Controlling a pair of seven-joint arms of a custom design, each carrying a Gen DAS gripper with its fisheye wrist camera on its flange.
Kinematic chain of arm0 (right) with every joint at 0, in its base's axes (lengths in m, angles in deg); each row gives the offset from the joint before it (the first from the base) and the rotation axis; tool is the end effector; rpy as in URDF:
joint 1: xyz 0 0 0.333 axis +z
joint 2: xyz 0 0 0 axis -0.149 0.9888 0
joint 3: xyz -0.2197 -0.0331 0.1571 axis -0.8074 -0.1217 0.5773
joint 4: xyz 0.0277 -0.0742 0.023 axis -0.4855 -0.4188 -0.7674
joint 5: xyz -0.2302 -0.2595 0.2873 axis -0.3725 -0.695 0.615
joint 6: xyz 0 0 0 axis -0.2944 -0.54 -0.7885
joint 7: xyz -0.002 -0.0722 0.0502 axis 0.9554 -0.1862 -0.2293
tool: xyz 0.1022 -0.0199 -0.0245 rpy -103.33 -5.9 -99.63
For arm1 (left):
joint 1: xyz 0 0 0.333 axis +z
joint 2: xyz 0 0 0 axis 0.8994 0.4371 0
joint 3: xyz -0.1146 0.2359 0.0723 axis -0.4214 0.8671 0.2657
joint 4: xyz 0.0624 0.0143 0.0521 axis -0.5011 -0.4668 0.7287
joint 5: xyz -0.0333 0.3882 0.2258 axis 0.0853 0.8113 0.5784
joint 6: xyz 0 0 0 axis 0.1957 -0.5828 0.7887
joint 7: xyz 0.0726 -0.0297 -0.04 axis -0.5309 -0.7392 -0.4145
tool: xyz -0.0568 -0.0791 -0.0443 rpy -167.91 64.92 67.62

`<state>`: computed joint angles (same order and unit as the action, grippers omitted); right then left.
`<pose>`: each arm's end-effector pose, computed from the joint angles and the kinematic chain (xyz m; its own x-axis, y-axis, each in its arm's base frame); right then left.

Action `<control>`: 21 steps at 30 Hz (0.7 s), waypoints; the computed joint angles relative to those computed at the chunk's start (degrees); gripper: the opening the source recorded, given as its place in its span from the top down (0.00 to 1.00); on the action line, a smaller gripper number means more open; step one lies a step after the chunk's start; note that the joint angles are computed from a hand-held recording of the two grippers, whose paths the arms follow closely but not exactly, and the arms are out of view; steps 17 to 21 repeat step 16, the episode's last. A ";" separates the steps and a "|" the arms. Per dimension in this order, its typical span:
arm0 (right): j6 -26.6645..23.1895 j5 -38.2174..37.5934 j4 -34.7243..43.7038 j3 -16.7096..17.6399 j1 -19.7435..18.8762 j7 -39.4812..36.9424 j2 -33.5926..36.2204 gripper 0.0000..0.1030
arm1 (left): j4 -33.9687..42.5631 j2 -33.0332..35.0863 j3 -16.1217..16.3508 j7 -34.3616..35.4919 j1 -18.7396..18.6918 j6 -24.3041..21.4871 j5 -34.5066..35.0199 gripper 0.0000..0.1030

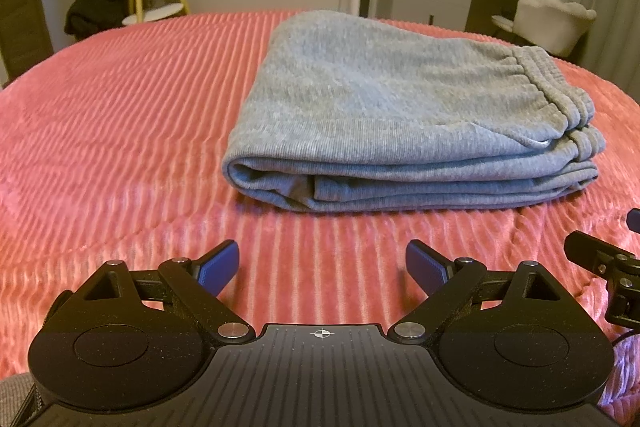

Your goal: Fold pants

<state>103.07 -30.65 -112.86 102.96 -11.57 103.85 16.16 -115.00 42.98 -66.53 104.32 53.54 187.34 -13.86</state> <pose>0.4114 0.2446 0.4280 0.0994 -0.9950 0.0059 -0.5780 -0.0626 -0.8136 0.4296 -0.2455 0.4302 -0.0187 -0.9992 0.0359 -0.6955 -0.0128 -0.7184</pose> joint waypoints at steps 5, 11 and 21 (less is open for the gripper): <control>0.01 -0.06 0.01 -0.07 0.05 0.03 0.05 0.06 | -0.38 -0.37 -0.27 -0.32 0.39 0.79 0.60 0.09; -0.04 -0.15 0.02 0.01 -0.01 0.11 0.02 0.06 | -0.89 -0.73 -0.63 -0.87 0.98 2.23 1.50 0.09; 0.00 -0.20 0.03 0.04 -0.07 0.20 0.05 0.06 | -0.79 -0.55 -0.52 -0.41 0.99 2.53 1.49 0.09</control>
